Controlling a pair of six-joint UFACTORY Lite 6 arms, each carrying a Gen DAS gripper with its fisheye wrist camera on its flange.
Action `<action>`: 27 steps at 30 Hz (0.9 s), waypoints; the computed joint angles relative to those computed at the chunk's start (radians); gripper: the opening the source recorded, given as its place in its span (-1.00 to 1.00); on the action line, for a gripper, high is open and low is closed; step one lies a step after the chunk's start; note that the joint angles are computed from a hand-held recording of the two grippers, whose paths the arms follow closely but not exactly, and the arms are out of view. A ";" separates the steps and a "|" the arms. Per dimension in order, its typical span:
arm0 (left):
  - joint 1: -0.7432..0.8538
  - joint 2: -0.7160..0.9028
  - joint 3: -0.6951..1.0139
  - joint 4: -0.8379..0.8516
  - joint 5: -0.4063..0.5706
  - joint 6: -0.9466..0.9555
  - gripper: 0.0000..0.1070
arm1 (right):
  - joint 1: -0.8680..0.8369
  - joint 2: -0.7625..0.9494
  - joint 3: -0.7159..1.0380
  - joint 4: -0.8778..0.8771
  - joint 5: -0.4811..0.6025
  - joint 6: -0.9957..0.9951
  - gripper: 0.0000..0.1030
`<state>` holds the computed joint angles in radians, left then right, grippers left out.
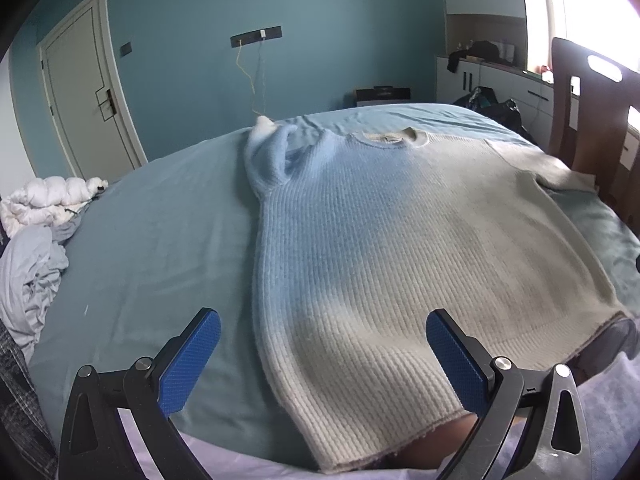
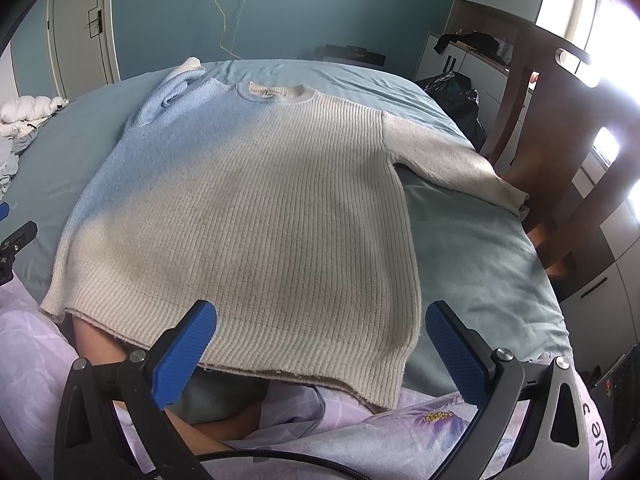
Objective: Fold small clothes
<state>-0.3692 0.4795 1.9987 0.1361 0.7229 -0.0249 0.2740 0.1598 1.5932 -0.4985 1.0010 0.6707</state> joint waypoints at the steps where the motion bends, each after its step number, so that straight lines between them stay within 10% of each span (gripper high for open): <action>1: -0.001 0.001 0.001 0.001 0.001 0.000 0.93 | 0.000 0.001 -0.001 0.001 -0.001 -0.001 0.98; 19: -0.004 -0.017 -0.027 0.024 -0.015 -0.024 0.93 | -0.035 -0.029 -0.016 0.062 -0.036 -0.032 0.99; 27: 0.013 -0.004 -0.008 -0.005 -0.010 -0.009 0.93 | -0.406 0.042 0.175 0.577 -0.051 -0.359 0.99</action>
